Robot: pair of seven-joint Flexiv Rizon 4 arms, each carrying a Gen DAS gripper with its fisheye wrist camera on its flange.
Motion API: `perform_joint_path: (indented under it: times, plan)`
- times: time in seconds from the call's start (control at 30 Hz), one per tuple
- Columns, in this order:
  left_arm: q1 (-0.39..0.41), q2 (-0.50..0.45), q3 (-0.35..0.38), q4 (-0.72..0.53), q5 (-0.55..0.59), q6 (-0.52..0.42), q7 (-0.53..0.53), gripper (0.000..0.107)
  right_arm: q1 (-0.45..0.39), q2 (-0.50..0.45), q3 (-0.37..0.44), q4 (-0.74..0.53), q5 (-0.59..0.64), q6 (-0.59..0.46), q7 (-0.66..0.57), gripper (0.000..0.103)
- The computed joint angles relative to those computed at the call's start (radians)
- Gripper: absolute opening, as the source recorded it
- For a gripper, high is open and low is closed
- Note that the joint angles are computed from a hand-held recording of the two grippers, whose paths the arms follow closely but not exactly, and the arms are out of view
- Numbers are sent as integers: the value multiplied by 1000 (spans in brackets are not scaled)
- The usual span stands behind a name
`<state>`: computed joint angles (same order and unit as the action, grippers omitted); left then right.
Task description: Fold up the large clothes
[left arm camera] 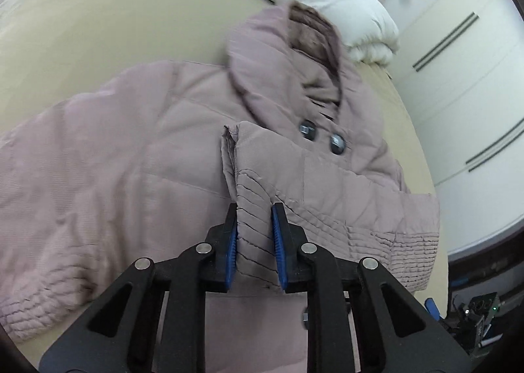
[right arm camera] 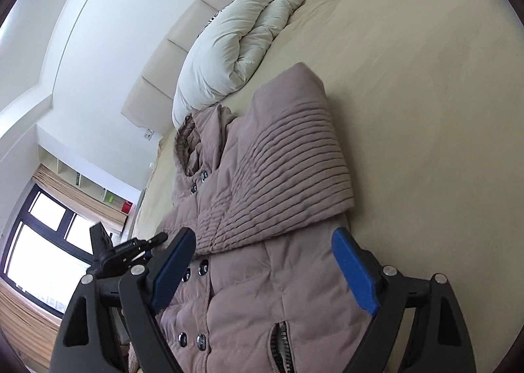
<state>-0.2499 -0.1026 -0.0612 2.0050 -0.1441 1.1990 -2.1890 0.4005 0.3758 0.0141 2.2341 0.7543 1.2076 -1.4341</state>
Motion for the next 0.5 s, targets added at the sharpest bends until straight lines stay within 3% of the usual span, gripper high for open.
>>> perform_joint_path:
  times: [0.13,0.27,0.43,0.5]
  plan:
    - [29,75,49,82,79,13,-87,18,74,-52,-115,-106,196,-87,-103,88]
    - [62,103,44,111,75,-1,-50,18,92,-123,-161,-199,386,-179,-168,89]
    - [84,127,41,126,109,0,-88,18,68,-248,-152,-285,485,-267,-159,89]
    - [89,135,39,134,106,-6,-80,18,47,-287,-128,-302,474,-235,-132,87]
